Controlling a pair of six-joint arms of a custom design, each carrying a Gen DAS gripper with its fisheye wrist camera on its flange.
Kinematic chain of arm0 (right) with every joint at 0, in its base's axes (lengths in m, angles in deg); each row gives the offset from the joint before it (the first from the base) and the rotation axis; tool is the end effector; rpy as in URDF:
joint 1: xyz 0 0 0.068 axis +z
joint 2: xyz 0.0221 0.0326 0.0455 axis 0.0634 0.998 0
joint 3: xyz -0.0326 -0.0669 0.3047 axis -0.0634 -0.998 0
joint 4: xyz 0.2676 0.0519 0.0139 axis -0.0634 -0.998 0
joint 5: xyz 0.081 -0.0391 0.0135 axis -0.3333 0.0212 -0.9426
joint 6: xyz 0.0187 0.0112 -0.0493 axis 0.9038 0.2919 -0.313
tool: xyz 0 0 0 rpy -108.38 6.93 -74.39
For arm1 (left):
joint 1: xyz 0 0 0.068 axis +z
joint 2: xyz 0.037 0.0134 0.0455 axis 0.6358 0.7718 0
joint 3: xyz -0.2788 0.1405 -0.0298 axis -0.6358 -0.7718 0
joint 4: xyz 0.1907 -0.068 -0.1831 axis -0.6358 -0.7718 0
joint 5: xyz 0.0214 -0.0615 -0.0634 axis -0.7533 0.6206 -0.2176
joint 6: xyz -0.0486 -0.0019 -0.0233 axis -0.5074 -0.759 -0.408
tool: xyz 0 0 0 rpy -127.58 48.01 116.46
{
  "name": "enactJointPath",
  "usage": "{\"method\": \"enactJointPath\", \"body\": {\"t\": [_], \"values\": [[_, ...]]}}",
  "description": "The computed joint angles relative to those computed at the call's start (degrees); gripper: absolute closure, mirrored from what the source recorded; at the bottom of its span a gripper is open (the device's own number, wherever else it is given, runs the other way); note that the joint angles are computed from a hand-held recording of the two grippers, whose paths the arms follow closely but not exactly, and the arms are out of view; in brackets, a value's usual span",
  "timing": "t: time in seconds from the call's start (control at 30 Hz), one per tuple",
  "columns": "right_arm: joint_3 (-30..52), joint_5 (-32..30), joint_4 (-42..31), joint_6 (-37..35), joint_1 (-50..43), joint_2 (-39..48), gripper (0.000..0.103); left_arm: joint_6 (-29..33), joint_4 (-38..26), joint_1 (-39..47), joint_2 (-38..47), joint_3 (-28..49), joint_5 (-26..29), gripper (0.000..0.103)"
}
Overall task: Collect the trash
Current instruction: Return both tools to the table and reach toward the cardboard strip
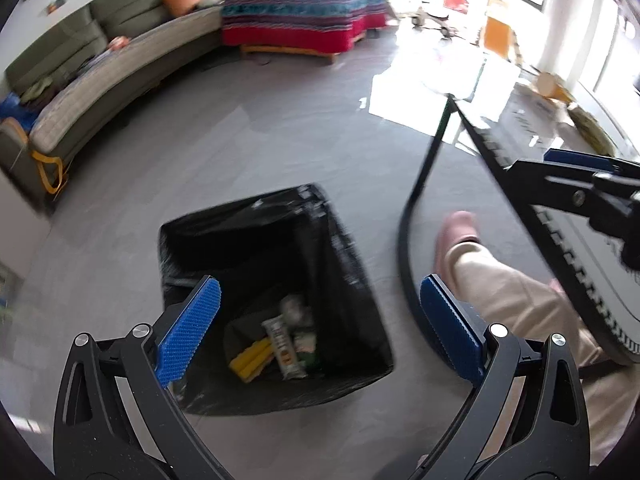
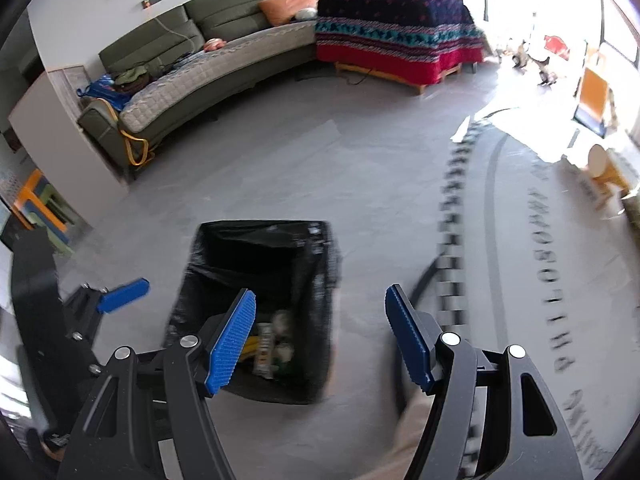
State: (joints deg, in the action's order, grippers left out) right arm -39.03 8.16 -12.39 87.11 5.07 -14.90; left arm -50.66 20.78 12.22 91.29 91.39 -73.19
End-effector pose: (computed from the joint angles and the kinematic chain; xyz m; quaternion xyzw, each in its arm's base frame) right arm 0.2213 0.0130 0.2153 -0.0649 0.9492 0.0990 0.2916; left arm 0.2227 -0.1094 0.1447 0.1242 0.9475 -0.0291 0.2931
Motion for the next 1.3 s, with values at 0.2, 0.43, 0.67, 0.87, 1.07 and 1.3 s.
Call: {"method": "enactJointPath", "body": {"t": [0.2,0.43,0.67,0.87,1.07,1.3], "values": [[2.8,-7.2,-4.4,-11.4,-19.7,0.0,0.035,-1.2,-2.8,-8.6,4.5,8.0,-1.8,0.006],[8.7,-11.4,-7.7,-23.0,-37.3,6.2,0.035,1.0,-6.7,-16.6,11.7,20.1,-2.7,0.006],[18.6,-12.5,-9.7,-29.8,-51.1,17.2,0.035,2.2,-12.9,-22.3,22.2,36.0,-1.0,0.006],[27.0,-12.4,-9.9,-31.8,-58.1,26.4,0.034,3.4,-18.5,-26.7,31.3,49.7,-0.4,0.006],[37.4,-11.8,-12.6,-34.5,-61.6,35.8,0.034,6.1,-24.5,-29.0,39.6,63.1,0.2,0.006],[47.9,-9.1,-15.6,-44.5,-62.0,45.2,0.019,9.5,-31.7,-29.2,48.7,78.4,1.6,0.006]]}}
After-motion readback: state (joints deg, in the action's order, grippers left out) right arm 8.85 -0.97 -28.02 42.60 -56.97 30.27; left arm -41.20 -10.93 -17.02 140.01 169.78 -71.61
